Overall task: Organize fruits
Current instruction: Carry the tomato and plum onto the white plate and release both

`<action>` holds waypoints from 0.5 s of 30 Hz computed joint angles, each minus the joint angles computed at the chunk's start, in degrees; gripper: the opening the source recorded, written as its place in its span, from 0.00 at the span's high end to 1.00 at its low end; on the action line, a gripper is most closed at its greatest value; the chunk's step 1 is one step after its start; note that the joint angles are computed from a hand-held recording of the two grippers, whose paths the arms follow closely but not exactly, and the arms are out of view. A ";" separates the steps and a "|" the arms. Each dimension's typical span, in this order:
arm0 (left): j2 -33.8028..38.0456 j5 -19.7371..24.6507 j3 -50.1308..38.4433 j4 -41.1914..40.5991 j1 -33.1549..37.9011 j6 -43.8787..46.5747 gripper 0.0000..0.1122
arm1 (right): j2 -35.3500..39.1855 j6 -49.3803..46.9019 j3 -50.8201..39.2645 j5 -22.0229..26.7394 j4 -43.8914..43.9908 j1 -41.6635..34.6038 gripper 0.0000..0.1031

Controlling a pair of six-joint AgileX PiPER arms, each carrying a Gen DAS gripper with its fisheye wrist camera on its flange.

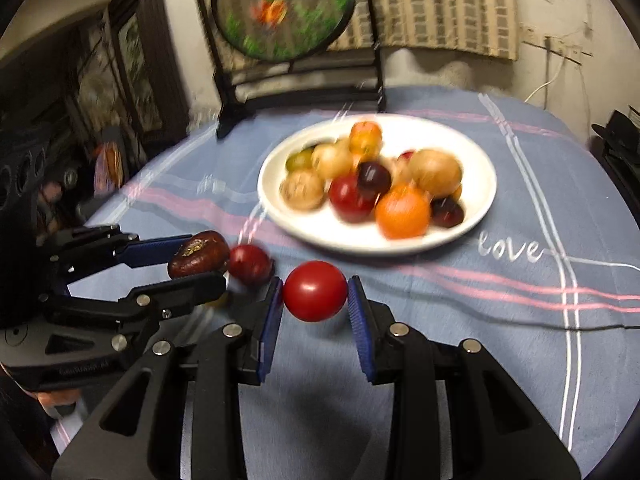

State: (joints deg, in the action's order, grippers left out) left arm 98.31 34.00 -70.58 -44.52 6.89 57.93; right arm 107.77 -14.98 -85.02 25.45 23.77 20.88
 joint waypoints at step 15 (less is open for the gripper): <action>27.54 9.67 -47.54 20.55 -4.18 -38.42 0.61 | 19.50 18.88 -30.17 2.42 -0.07 -8.16 0.67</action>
